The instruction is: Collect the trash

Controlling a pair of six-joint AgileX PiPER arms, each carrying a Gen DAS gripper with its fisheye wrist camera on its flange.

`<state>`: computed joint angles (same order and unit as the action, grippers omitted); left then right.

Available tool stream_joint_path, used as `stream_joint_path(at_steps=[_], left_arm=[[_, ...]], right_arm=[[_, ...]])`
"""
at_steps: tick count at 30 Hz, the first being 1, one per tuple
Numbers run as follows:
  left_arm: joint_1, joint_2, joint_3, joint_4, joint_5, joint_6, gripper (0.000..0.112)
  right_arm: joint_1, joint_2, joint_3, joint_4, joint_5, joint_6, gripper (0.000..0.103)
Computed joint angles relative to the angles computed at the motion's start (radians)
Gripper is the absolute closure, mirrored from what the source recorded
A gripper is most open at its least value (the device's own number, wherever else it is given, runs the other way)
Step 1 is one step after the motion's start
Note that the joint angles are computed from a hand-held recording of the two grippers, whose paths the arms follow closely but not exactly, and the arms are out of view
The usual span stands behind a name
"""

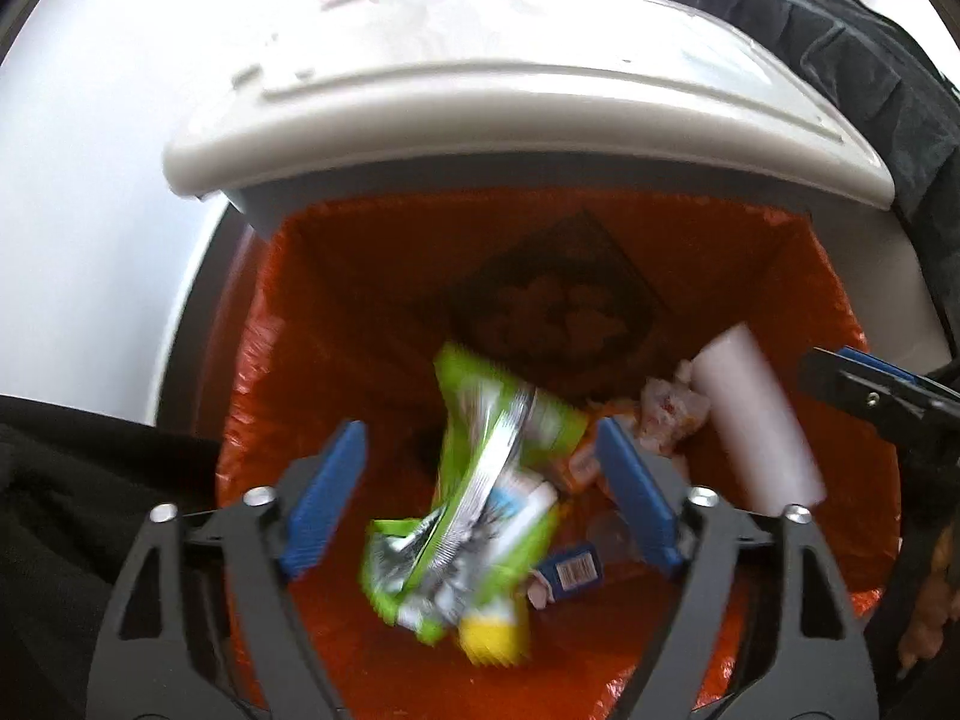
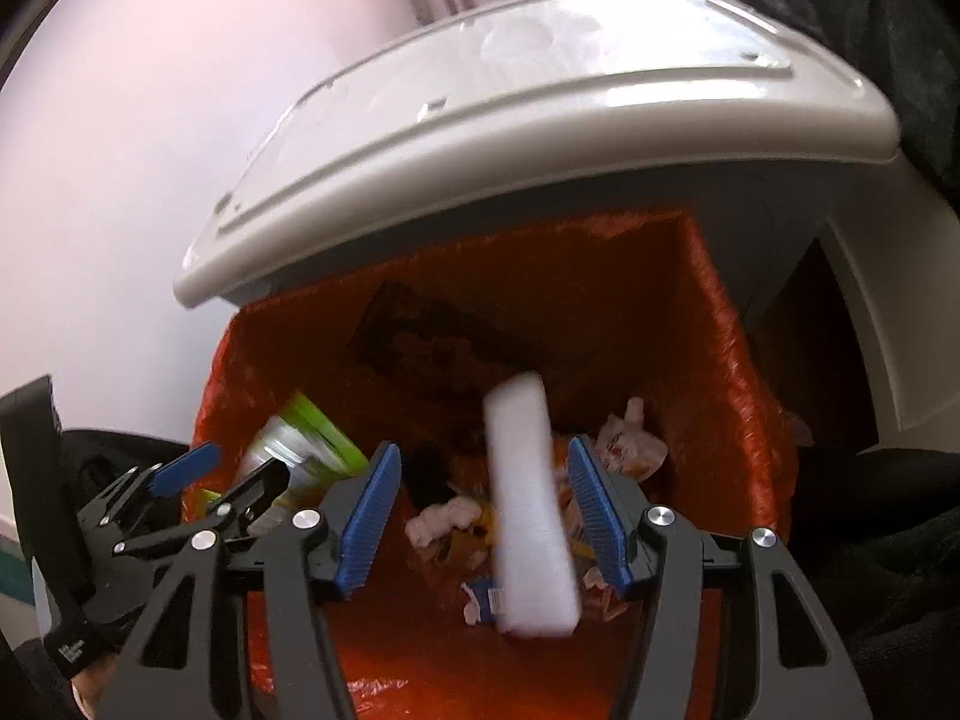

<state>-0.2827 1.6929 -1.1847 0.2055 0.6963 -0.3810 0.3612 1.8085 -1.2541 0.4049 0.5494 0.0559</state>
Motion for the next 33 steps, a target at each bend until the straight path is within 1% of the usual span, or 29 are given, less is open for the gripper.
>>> stream_joint_path(at_steps=[6,10,13,17,18,20,22,23,25,26,29,30,33], left_arm=[[-0.004,0.004,0.0,0.002,0.002,-0.002,0.032],[-0.006,0.007,-0.007,0.009,0.002,-0.013,0.032],[-0.006,-0.003,0.007,0.013,-0.009,-0.02,0.032],[0.012,-0.01,-0.014,-0.024,-0.002,0.006,0.032],[0.016,-0.016,-0.02,-0.031,-0.004,0.012,0.032],[0.011,-0.038,-0.048,0.01,-0.012,-0.01,0.028],[-0.001,-0.065,-0.068,0.087,-0.041,-0.058,0.024],[-0.009,-0.083,-0.077,0.138,-0.074,-0.089,0.023],[-0.009,-0.098,-0.107,0.177,-0.122,-0.097,0.02],[-0.005,-0.102,-0.125,0.173,-0.135,-0.082,0.02],[0.008,-0.076,-0.213,0.15,-0.14,-0.039,0.02],[0.016,-0.061,-0.243,0.127,-0.14,-0.021,0.02],[0.041,-0.012,-0.316,0.034,-0.114,0.041,0.02]], right_arm=[[-0.015,-0.013,0.017,0.007,-0.019,0.025,0.045],[-0.016,-0.013,0.014,0.002,-0.012,0.038,0.044],[-0.011,-0.013,0.007,-0.028,-0.01,0.069,0.034],[-0.011,-0.031,-0.003,-0.096,-0.013,0.147,0.01],[-0.015,-0.041,-0.01,-0.121,-0.018,0.173,0.01],[-0.016,-0.06,-0.034,-0.208,-0.028,0.247,0.005],[-0.011,-0.069,-0.084,-0.372,-0.033,0.358,0.005],[-0.006,-0.066,-0.116,-0.454,-0.025,0.411,0.005],[-0.001,-0.056,-0.167,-0.557,-0.004,0.47,0.005],[0.0,-0.052,-0.188,-0.597,0.005,0.492,0.005],[0.013,-0.043,-0.23,-0.707,0.007,0.57,0.005],[0.022,-0.041,-0.238,-0.749,0.004,0.605,0.005],[0.036,-0.039,-0.241,-0.797,-0.002,0.639,0.005]])
